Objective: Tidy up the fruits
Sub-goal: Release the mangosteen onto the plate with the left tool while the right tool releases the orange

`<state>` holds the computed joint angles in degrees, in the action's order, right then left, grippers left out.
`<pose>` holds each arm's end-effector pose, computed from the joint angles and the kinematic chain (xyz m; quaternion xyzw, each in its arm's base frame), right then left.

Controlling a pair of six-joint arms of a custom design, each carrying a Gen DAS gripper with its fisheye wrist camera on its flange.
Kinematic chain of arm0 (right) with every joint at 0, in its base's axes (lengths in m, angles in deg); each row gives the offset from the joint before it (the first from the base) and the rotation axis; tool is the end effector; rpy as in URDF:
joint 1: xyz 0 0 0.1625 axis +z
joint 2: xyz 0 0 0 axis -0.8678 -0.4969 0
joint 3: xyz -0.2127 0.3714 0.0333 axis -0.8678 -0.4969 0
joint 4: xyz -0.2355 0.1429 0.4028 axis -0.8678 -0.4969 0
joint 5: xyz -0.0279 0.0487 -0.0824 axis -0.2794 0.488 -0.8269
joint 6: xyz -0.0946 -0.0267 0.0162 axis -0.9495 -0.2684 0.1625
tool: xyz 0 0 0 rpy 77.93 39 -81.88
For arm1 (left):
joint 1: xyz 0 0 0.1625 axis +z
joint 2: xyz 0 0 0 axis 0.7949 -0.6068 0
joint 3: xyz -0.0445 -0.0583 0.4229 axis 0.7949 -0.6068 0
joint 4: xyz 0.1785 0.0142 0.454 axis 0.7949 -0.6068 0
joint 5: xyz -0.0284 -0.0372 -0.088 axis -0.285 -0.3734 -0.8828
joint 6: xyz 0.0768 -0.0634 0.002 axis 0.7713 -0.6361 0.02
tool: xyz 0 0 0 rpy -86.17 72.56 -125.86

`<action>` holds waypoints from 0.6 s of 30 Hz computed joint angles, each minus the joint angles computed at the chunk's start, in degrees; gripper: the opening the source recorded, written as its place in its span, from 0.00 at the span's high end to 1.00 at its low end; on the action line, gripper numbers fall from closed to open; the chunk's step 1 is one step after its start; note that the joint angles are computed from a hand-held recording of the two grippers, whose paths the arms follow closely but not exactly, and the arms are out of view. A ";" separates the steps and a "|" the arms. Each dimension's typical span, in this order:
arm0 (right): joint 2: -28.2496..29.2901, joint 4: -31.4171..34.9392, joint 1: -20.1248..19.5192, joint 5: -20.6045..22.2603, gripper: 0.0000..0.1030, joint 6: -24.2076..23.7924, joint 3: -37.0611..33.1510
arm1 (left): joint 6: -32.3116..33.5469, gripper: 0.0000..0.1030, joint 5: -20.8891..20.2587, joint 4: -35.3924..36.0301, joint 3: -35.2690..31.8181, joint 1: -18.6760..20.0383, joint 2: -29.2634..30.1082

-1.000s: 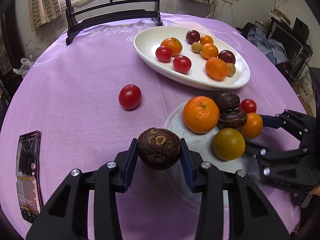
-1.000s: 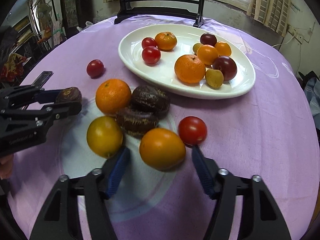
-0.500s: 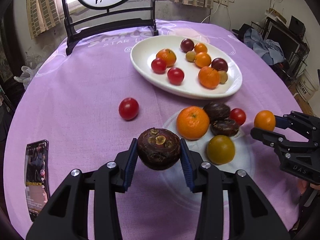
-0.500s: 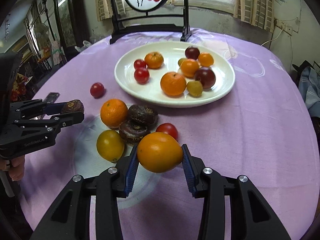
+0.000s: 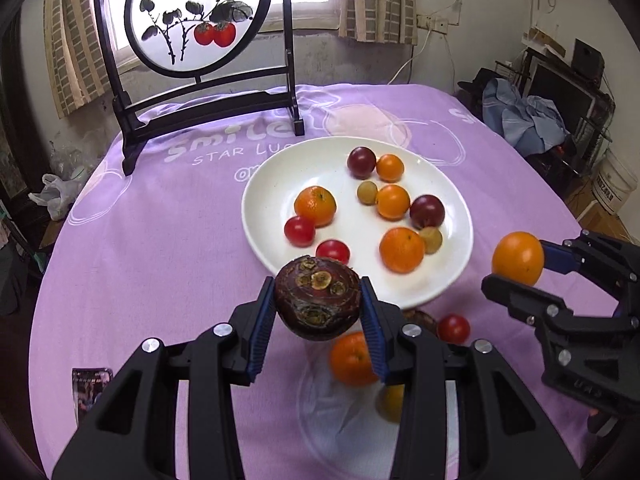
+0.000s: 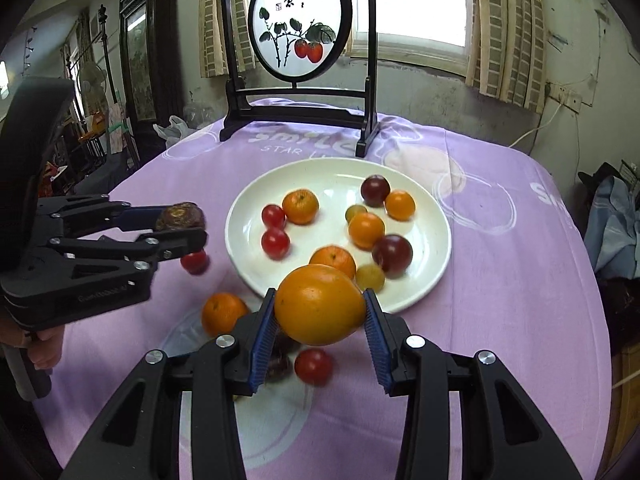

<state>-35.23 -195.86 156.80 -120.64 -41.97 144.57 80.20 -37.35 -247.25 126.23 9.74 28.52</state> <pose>0.1968 -0.7481 0.0436 0.4146 -0.8634 0.2041 0.2027 -0.1261 -0.7048 0.1410 0.0919 0.8591 -0.3305 0.3799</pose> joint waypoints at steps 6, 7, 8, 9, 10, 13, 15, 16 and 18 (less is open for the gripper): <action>5.17 2.00 0.26 -1.01 0.59 1.60 -6.83 | -0.06 0.61 0.68 1.72 -6.83 1.97 4.32; 6.06 2.63 0.28 -1.13 0.59 1.88 -8.03 | 0.05 0.61 0.68 2.04 -7.85 2.32 4.94; 6.96 2.45 0.38 -1.43 0.59 1.59 -9.00 | 0.02 0.61 0.88 2.59 -9.04 2.72 5.69; 7.74 1.73 0.49 -1.91 0.59 1.07 -9.64 | -0.27 0.61 0.73 3.33 -10.09 3.13 6.24; 8.65 1.03 0.65 -2.57 0.59 0.57 -10.47 | -0.98 0.61 0.51 4.34 -11.07 3.55 6.70; 10.00 3.14 0.67 -2.18 0.59 1.71 -12.55 | -3.08 0.61 -0.01 7.13 -13.47 4.69 7.81; 11.18 2.84 0.77 -2.88 0.59 1.47 -13.82 | -3.64 0.61 0.14 8.15 -14.76 5.20 8.65; 11.88 2.63 0.82 -3.49 0.58 1.29 -14.56 | -4.04 0.61 0.51 8.63 -15.36 5.41 9.05; 12.64 3.09 0.73 -3.92 0.58 1.67 -15.54 | -5.09 0.61 -0.09 10.06 -16.18 5.94 9.30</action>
